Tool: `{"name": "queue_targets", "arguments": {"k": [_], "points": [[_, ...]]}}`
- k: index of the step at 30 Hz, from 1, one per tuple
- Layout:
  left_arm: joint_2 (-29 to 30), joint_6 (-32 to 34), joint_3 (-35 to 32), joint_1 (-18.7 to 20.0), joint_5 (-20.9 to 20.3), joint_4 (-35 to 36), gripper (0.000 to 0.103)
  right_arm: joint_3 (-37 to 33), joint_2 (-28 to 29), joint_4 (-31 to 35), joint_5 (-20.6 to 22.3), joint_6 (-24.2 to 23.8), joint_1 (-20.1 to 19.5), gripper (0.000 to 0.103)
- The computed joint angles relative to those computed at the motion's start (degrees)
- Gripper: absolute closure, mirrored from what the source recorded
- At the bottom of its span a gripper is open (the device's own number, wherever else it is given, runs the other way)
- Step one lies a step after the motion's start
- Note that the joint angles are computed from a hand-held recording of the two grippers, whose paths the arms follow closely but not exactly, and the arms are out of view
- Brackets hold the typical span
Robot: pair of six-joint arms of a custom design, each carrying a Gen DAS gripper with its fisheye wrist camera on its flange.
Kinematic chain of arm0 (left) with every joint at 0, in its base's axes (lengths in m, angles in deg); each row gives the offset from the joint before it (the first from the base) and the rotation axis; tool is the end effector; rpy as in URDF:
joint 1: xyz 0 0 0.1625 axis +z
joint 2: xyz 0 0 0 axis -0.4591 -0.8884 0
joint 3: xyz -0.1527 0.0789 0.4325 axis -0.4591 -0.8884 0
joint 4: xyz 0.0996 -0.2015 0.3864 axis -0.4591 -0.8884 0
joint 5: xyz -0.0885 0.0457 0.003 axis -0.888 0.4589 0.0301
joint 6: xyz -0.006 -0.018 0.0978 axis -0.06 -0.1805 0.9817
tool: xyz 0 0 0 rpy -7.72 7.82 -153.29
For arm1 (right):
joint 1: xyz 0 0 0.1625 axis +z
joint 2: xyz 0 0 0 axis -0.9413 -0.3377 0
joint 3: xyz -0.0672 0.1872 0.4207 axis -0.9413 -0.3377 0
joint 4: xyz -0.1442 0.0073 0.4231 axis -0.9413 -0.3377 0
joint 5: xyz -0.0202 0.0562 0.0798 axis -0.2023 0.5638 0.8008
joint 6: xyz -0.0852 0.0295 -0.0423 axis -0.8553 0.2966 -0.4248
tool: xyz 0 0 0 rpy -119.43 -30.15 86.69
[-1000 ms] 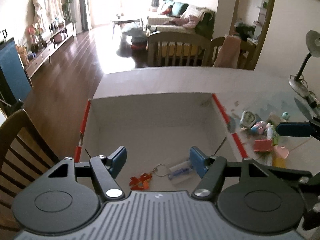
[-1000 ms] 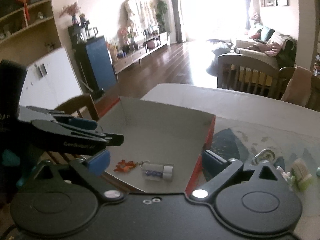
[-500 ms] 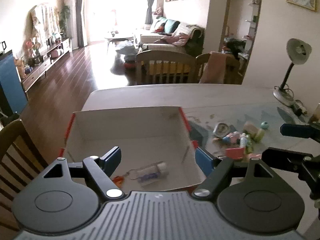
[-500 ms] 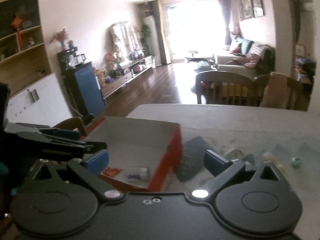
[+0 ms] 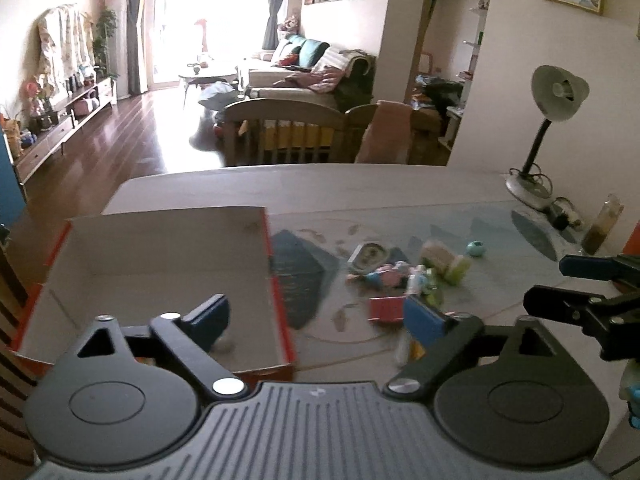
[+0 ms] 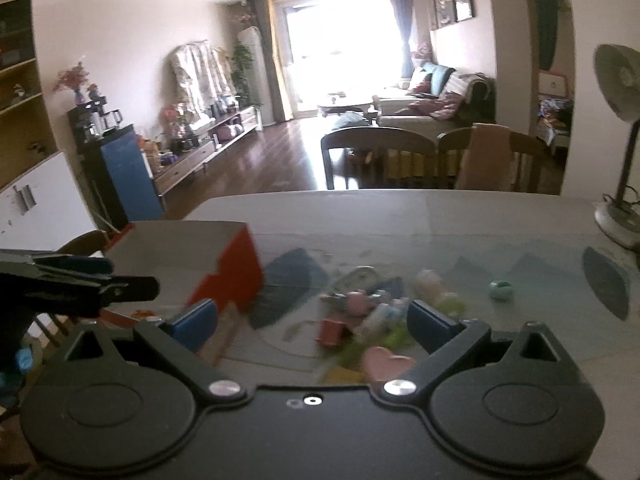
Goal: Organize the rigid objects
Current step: 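Withdraw both tools from the shoebox back to the items on the table, then grasp the yellow box with the left tool while the right tool grasps the pink heart dish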
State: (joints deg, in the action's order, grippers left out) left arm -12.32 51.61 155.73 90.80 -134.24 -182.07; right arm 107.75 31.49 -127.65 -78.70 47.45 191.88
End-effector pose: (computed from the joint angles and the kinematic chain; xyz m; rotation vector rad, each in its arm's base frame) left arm -0.0888 -0.6041 0.4217 0.6279 2.3705 -0.9603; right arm 0.4610 -0.6004 0.0649 0.6968 -2.3939 1.0453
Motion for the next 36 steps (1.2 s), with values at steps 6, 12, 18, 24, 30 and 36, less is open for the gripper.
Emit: {"name": "queue_targets", "arguments": {"k": [6, 12, 18, 24, 30, 36], "points": [[3.71, -0.56, 1.82, -1.03, 0.50, -4.19, 0.000, 2.76, -2.37, -1.07, -0.46, -1.50, -2.51, 0.002], [7.90, -3.68, 2.34, -1.28, 0.85, -3.07, 0.000, 4.71, -3.83, 0.43, 0.42, -6.56, -5.76, 0.004], [11.48, -6.01, 3.44, -1.00, 0.45, -4.19, 0.000, 5.54, -4.32, 3.62, 3.32, -13.49, -8.99, 0.007], [14.98, -7.02, 4.15, -0.78, 4.31, -5.54, 0.000, 4.09, -3.81, 9.24, 4.99, -18.54, -11.60, 0.010], [16.83, -9.13, 3.47, 0.08, 4.84, -4.95, 0.000, 2.35, -2.86, 14.50, 7.79, -25.95, -13.45, 0.017], [18.13, -9.91, 2.60, 0.58, 4.92, -3.56, 0.002, -0.06, -1.43, 18.60, 10.84, -30.77, -14.66, 0.024]]}}
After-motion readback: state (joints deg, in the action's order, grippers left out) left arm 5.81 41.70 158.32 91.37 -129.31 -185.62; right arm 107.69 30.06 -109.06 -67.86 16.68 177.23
